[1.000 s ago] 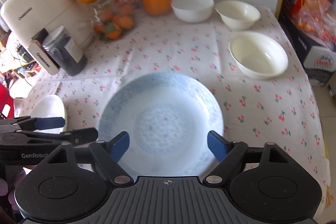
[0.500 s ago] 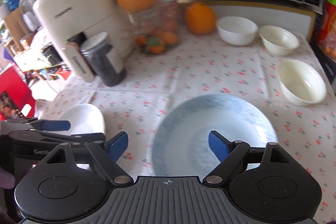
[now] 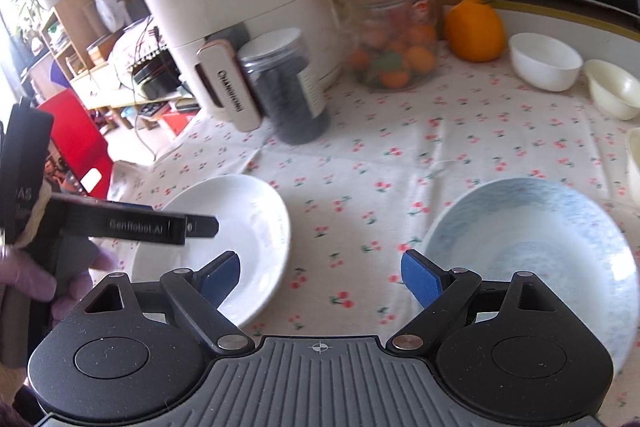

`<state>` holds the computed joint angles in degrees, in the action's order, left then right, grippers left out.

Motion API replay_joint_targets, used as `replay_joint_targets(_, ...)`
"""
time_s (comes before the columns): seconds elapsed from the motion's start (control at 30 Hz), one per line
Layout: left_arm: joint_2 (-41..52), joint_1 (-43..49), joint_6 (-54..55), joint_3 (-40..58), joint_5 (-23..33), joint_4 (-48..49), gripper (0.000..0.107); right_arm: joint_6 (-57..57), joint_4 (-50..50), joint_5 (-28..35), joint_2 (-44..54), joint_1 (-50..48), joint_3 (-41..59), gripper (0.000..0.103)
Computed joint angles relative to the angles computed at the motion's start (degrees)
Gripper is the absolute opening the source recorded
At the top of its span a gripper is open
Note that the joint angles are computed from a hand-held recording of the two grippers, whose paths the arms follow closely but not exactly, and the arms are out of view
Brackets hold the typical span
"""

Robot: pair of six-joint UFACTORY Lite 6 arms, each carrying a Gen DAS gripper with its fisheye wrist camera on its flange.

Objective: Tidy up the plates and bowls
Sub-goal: 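Move both grippers to the white flower-print plate and close on its rim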

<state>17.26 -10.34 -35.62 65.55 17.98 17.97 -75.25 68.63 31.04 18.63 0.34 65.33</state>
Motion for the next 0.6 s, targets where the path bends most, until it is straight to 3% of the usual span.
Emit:
replay_joint_targets(0.2, 1.0, 4.0, 14.8, 0.2, 0.1, -10.4, 0.086, -1.4, 3.1, -1.3, 2.6, 3.4, 0.1, 0.090)
replay_joint_targets(0.33, 1.1, 7.7, 30.7, -0.5, 0.0, -25.7, 0.075, -5.6, 5.6, -3.6, 3.6, 6.4, -0.9, 0.090)
replay_joint_targets(0.5, 0.9, 12.0, 51.9, -1.3, 2.5, -45.6, 0.051, -7.1, 7.0, -3.9, 5.1, 8.6, -1.4, 0.090)
replay_joint_targets(0.6, 1.1, 13.1, 56.4, -1.3, 3.7, -49.6, 0.044, -6.3, 6.7, -3.5, 6.2, 9.6, -1.2, 0.090)
